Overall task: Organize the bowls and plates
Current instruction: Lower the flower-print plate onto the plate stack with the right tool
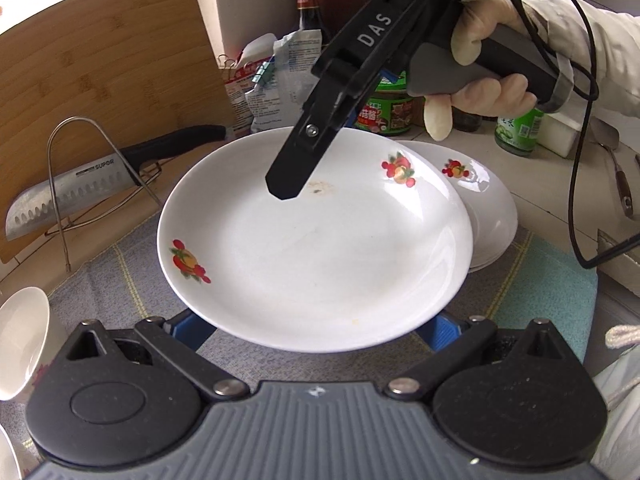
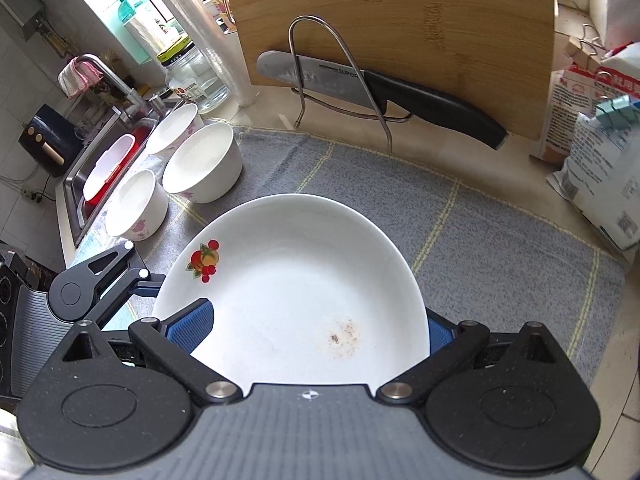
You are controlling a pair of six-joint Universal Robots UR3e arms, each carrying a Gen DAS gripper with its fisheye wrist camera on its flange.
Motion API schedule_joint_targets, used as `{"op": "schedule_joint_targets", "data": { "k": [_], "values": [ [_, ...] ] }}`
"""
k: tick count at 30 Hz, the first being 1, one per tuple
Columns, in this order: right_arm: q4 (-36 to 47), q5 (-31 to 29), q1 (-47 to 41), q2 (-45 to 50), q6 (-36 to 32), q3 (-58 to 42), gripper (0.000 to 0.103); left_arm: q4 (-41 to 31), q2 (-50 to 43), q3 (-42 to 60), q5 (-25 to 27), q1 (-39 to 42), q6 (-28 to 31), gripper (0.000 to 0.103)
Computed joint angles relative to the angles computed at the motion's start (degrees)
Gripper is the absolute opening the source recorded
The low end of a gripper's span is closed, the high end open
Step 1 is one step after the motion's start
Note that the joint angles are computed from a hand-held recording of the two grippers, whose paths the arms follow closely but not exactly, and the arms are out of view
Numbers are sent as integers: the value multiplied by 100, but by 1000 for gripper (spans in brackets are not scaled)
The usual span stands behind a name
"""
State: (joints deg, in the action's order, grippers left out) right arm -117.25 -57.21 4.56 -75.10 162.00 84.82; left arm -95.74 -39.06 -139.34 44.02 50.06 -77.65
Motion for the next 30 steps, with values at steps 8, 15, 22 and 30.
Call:
{"op": "schedule_joint_targets", "data": {
  "k": [8,15,22,30],
  "values": [
    [-92,-45,-506,-1116,-82,1188,103,-154,237,-42,-39,-551,-121,102],
    [97,-101,-1068,-2009,-242,1977,103,799,-94,-254,-69,-1420,-784,102],
    [330,-194,-1525,-2594,-434,2470,103,1739,-516,-427,-24,-2102,-1324,102],
    [447,-261,-1751,-2875,-535,2720,103,2285,-898,-470,96,-2477,-1578,102]
  ]
}}
